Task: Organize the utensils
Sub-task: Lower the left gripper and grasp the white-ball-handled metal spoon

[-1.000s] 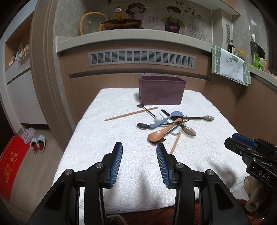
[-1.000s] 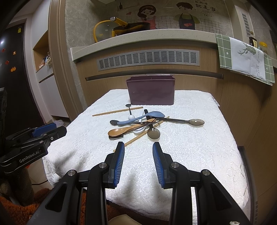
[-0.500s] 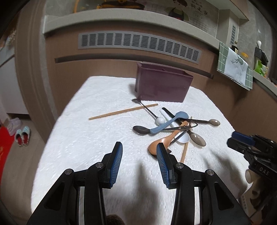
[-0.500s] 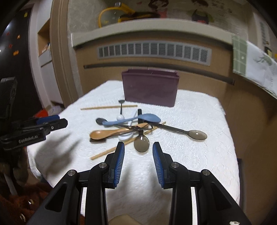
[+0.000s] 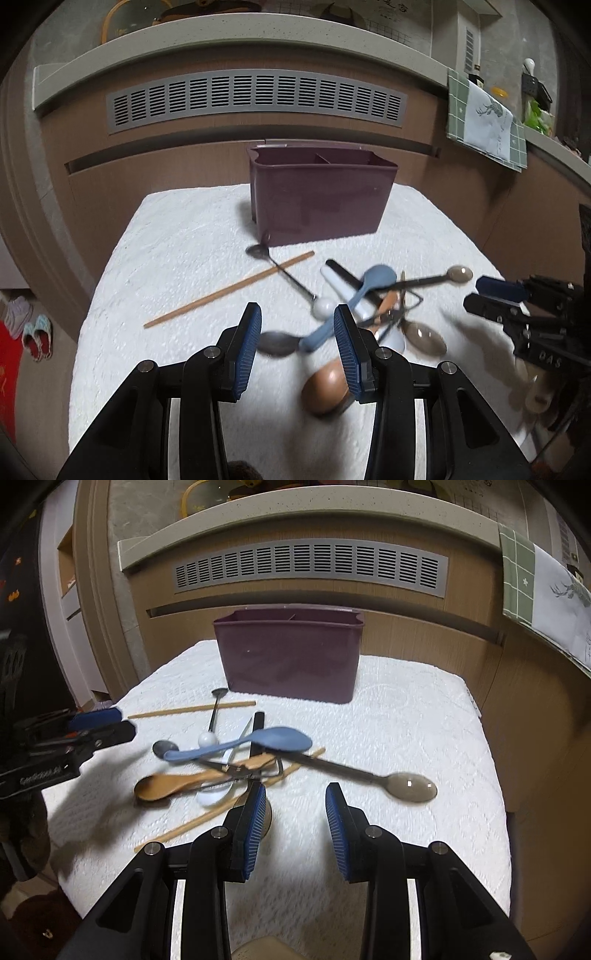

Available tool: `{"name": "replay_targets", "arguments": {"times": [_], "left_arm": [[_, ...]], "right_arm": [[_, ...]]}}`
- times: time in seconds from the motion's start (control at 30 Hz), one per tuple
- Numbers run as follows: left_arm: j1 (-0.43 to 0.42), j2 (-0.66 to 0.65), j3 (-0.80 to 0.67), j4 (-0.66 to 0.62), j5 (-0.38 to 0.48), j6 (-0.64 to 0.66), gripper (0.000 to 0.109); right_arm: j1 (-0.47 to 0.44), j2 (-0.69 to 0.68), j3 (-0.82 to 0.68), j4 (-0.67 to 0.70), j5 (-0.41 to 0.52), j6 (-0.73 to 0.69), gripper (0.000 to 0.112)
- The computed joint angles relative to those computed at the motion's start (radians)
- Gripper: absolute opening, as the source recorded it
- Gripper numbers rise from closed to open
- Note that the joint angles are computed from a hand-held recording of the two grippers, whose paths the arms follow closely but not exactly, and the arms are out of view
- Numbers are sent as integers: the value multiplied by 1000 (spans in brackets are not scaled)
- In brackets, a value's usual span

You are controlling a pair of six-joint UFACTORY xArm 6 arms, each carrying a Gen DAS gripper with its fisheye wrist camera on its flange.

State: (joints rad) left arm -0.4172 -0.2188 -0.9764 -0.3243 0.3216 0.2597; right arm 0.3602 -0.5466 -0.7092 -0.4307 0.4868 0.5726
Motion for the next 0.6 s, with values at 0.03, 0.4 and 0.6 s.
{"name": "replay_targets", "arguments": {"times": [0.03,0.4,0.6], "left_arm": [[-3,21,-22,12,6,-41,42],[-60,186,-146,345,25,-479,41],[-57,248,-208,477,102,-612,40]], "right_arm": [[-4,3,-2,0,-6,0,32],[-49,12,31,-113,-78,173,32],[-53,-5,50,-140,-76,209,32]]}}
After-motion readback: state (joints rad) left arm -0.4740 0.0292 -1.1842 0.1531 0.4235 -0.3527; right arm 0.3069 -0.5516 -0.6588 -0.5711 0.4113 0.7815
